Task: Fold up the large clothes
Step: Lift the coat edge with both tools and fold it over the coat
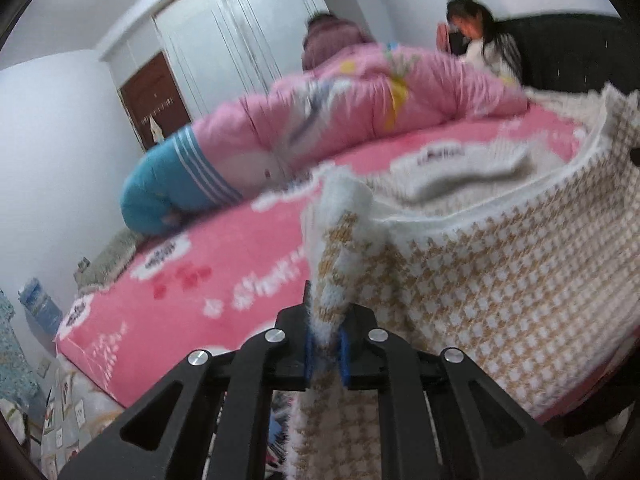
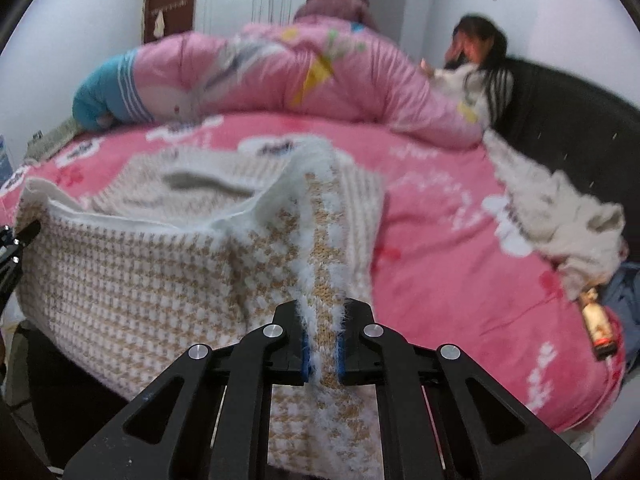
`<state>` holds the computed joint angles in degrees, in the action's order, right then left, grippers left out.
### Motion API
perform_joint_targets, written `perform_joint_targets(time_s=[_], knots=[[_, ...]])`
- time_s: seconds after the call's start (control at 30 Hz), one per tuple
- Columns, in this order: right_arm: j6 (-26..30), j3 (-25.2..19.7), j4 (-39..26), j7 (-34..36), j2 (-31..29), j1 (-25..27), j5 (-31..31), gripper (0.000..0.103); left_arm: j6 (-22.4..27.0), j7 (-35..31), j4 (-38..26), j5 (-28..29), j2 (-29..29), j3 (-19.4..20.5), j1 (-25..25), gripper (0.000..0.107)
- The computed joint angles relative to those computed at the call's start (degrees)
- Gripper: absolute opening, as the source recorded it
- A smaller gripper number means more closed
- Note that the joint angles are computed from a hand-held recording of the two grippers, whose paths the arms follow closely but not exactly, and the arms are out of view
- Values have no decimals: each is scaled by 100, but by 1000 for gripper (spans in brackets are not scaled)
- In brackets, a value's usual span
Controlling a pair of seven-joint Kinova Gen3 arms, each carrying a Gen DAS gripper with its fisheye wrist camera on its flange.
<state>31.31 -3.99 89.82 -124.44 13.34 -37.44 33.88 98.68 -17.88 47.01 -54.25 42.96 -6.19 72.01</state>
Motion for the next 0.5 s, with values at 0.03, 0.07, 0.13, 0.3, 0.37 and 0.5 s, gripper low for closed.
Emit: perform_joint_targets(time_s=[0.03,0.07,0.13,0.3,0.37,0.5], knots=[[-82,76,50,-174,-66,-78,181,7,11,-53,-24,-130,-38,-58,48,10],[-129,101,50,-284,-81,-101,310,7,-4,-96,-22,-248,-79,-102,78,10],[-271,196,-12,-435,-88,-137,535,7,-71,-208,-21,-460,-136,-162,84,10],[-541,184,-670,43,251,130,330,7,-492,-521,72,-902,-315,-265,-159,10],[-463,8,-1164,494,515,381,-32,7,-722,-657,29,-956,-339,-268,-368,10],[-539,-80,-2226,1370,1228,701,-853,7,-1535,-834,44,-697,-532,-177,-1080,10]])
